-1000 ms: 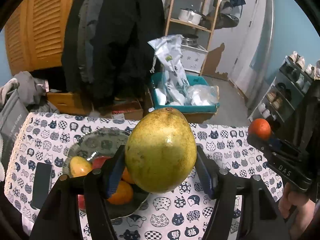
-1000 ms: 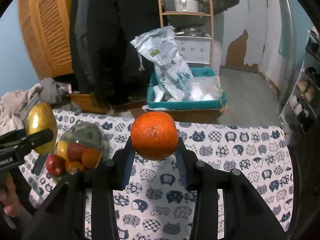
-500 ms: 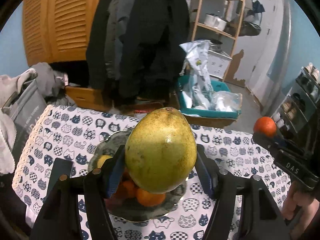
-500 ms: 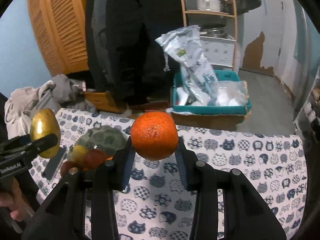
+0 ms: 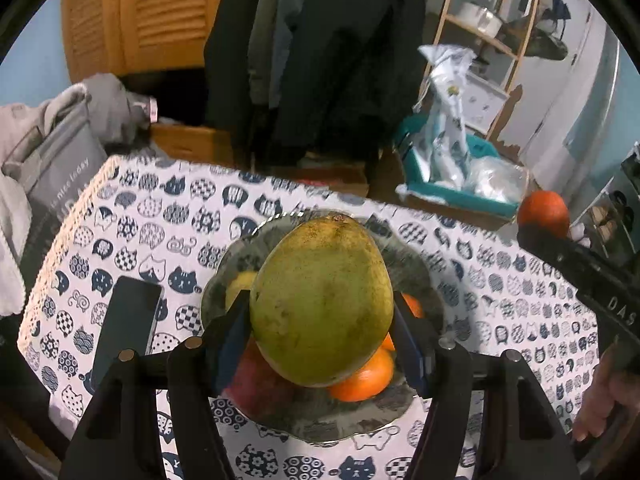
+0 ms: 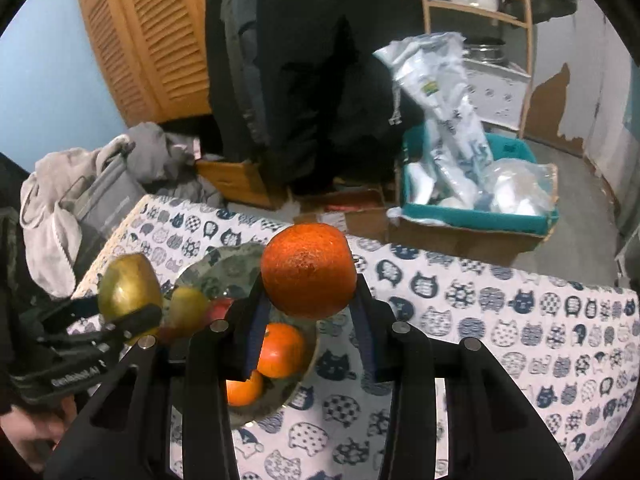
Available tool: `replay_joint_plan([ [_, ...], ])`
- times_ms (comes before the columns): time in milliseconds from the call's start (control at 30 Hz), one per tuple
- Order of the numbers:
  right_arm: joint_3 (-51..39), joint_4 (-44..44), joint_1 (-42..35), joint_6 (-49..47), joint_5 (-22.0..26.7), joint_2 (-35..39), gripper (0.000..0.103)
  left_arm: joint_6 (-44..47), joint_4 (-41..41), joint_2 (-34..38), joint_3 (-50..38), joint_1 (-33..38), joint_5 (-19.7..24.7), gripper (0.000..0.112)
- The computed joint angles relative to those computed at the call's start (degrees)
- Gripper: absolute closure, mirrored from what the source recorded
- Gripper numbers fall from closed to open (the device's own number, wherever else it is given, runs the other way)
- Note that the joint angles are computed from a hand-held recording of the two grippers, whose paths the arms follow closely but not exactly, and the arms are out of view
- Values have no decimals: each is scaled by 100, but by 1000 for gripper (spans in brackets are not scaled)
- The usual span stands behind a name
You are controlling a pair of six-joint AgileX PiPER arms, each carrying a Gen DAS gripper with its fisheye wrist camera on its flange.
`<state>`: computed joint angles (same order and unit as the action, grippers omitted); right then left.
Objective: Organize fruits
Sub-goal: 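Carry the pear and small orange over the green glass bowl with both tools, then lower the pear and orange into the bowl and open both tools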
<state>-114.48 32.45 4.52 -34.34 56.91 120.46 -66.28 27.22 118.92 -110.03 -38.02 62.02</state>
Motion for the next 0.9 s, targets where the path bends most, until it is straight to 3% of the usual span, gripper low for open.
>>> replay_joint_plan([
  [333, -346, -294, 392, 256, 101, 506, 65, 78, -447, 55, 556, 287, -553, 45],
  [667, -601, -531, 589, 432, 204, 854, 65, 726, -880, 259, 336, 247, -549, 45],
  [900, -1412, -628, 674, 630, 727, 1394, 65, 792, -942, 349, 173, 232, -388, 44],
])
